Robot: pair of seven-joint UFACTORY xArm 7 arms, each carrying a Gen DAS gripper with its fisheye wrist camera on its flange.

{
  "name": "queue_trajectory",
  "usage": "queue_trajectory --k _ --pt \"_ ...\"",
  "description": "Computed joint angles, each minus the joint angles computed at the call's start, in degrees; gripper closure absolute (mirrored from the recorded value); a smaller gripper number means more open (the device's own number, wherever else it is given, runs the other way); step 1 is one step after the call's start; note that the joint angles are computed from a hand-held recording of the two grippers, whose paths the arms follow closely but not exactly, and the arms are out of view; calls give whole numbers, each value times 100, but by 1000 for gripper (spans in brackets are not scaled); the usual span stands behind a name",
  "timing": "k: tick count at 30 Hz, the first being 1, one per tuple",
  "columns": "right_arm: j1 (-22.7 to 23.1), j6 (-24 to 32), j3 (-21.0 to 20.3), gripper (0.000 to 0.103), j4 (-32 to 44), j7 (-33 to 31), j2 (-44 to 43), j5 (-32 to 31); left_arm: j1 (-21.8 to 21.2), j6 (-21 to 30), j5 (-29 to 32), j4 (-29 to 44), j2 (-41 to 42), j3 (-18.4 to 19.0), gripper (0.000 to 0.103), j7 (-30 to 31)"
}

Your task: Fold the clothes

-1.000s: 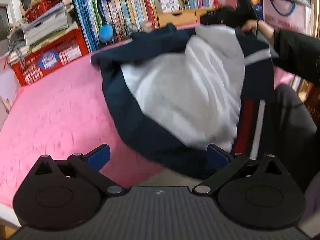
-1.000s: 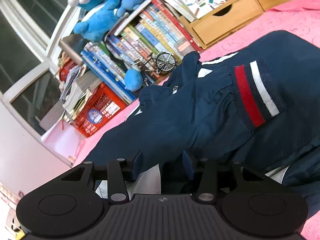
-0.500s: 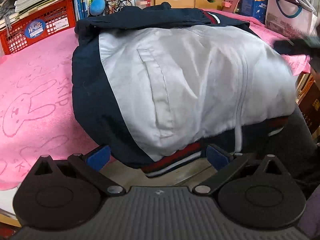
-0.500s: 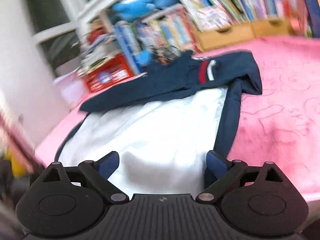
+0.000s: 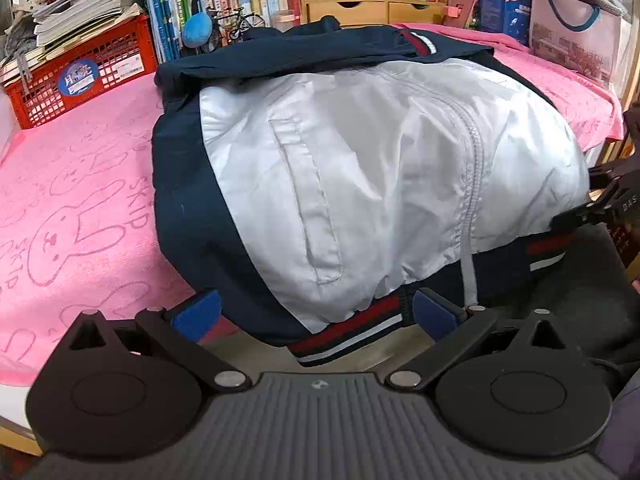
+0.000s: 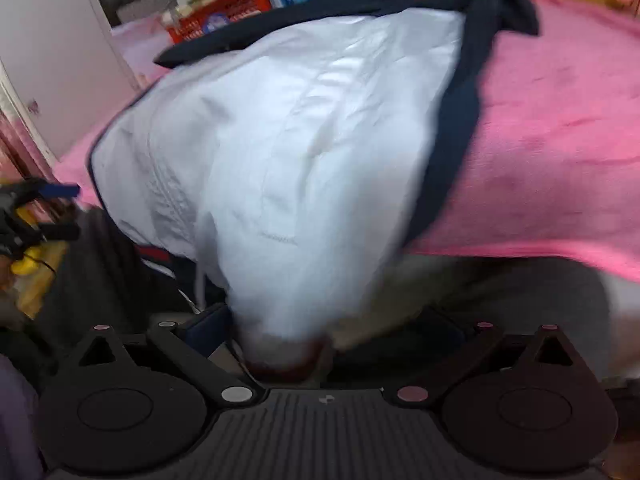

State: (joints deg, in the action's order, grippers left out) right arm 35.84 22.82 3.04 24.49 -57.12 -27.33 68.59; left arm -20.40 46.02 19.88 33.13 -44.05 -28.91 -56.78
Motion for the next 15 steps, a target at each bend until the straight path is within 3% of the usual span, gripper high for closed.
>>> queue_trajectory --k 1,3,5,6,8,10,12,14,15 --pt "191 216 -197 13 157 -265 215 341 40 101 33 46 -23 -47 0 -31" --pt "131 903 -164 60 523 -75 686 334 120 303 177 106 -216 -147 0 -96" --pt "-5 1749 -25 79 862 583 966 -247 152 470 319 97 -603 -176 0 -107" --pt "-104 2260 38 81 1029 694 1060 -315 182 553 378 94 -796 -185 0 -94" --pt "-41 3031 -93 82 1215 363 901 132 262 711 452 94 -1175 -216 0 -77" --pt "-111 3270 20 82 1406 -67 643 780 341 773 472 72 -1532 -217 0 -65" --pt "11 2630 169 82 1701 -391 477 1197 372 712 418 -17 -1855 -196 0 -60" --pt "-446 1830 804 82 2112 -59 641 741 371 678 296 -106 -2068 -222 0 -23" --pt "-486 1481 907 82 2264 306 748 268 375 676 227 -142 -2115 -270 0 -8"
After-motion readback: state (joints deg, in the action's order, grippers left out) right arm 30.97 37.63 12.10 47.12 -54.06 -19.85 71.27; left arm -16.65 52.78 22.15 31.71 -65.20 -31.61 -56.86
